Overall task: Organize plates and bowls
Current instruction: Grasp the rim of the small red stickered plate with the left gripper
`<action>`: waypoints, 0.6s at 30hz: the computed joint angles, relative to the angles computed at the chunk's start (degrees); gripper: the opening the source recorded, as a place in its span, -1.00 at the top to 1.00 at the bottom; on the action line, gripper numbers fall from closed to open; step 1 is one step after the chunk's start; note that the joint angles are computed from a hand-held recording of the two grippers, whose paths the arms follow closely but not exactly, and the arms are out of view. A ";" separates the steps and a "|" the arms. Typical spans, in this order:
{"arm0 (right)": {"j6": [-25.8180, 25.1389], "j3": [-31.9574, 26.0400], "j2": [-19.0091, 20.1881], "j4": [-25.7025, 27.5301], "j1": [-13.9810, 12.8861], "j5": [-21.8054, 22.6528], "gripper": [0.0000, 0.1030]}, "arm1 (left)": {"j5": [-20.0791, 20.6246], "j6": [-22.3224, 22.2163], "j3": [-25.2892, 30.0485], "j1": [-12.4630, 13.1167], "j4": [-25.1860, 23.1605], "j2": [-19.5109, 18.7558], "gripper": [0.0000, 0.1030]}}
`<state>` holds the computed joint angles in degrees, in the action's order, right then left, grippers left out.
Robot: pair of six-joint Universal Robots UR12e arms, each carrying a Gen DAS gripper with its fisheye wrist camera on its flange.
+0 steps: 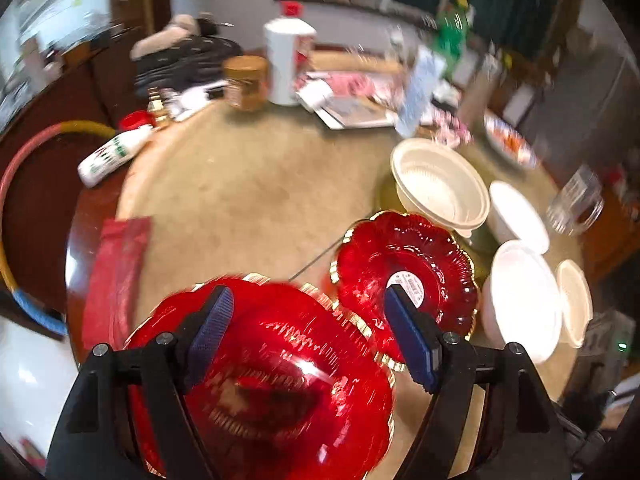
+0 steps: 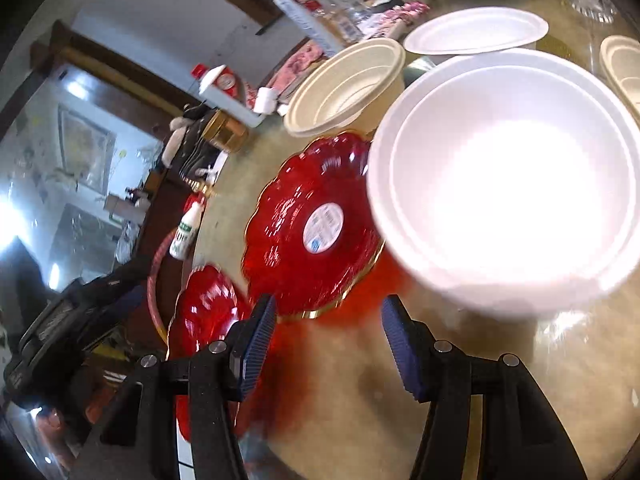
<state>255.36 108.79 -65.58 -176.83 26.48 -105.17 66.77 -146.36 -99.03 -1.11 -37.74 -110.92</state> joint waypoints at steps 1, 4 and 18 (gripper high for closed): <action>0.23 0.17 0.06 -0.46 -0.35 0.08 -0.12 | 0.68 0.40 0.64 -0.61 -0.37 -0.51 -0.51; 1.24 0.57 0.06 -0.23 -1.34 0.04 -0.11 | 4.29 -0.74 2.96 -3.26 -1.35 -2.53 -0.51; -0.19 0.51 1.04 0.16 -3.38 2.72 0.80 | 14.48 -0.54 7.46 -8.01 -7.95 -7.54 0.30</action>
